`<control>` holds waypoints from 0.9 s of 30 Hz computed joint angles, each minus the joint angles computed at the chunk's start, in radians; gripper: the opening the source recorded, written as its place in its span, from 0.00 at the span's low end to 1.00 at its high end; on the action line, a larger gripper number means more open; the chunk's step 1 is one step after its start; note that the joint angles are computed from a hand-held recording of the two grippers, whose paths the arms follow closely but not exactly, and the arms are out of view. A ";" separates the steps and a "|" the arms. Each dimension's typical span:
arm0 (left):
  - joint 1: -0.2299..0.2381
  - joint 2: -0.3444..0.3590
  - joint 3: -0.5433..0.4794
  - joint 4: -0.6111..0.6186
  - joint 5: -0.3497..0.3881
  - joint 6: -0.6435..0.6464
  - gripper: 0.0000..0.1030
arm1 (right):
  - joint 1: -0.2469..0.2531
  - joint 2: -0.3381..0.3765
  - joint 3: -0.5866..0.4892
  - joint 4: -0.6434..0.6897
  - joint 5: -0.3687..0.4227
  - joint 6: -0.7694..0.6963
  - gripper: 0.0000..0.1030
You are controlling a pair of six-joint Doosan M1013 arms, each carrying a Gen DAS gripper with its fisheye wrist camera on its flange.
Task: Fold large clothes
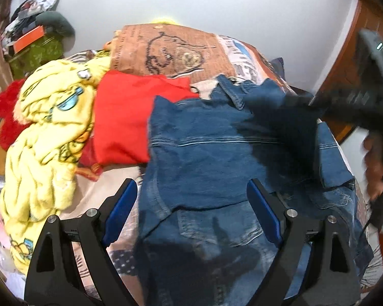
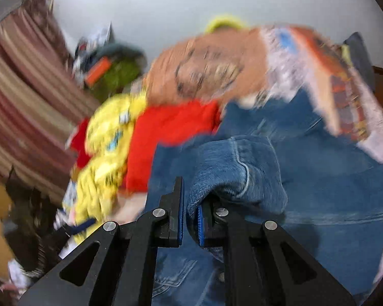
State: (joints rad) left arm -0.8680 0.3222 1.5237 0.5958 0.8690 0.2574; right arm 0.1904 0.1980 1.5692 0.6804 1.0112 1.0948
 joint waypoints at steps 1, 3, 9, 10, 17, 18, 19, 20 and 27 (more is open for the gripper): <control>0.001 -0.006 0.009 0.000 0.001 -0.007 0.85 | 0.017 0.015 0.003 -0.027 0.023 0.012 0.07; 0.003 -0.018 0.030 -0.005 0.002 -0.019 0.85 | 0.046 0.037 0.006 -0.082 0.055 0.041 0.07; 0.008 -0.029 0.058 -0.039 0.010 -0.019 0.85 | 0.071 0.062 0.012 -0.148 0.138 0.090 0.11; 0.009 -0.028 0.057 -0.045 0.009 -0.017 0.85 | 0.069 0.065 0.004 -0.155 0.165 0.100 0.12; 0.009 0.000 0.014 -0.058 0.012 0.042 0.85 | 0.009 0.032 -0.007 -0.099 0.229 0.053 0.50; 0.008 0.010 -0.003 -0.060 0.019 0.064 0.85 | 0.004 0.021 -0.004 -0.101 0.216 0.045 0.50; 0.007 0.018 -0.015 -0.062 0.023 0.082 0.85 | -0.013 0.005 0.002 -0.092 0.202 0.027 0.51; 0.005 0.028 -0.032 -0.064 0.028 0.106 0.85 | -0.027 -0.007 0.007 -0.081 0.190 0.017 0.52; -0.011 0.128 -0.183 -0.073 0.100 0.305 0.85 | -0.119 -0.094 0.047 -0.171 0.015 0.003 0.56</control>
State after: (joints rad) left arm -0.8786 0.4505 1.3407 0.5232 0.9692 0.5628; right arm 0.0713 0.1040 1.6165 0.5092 1.0262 1.0976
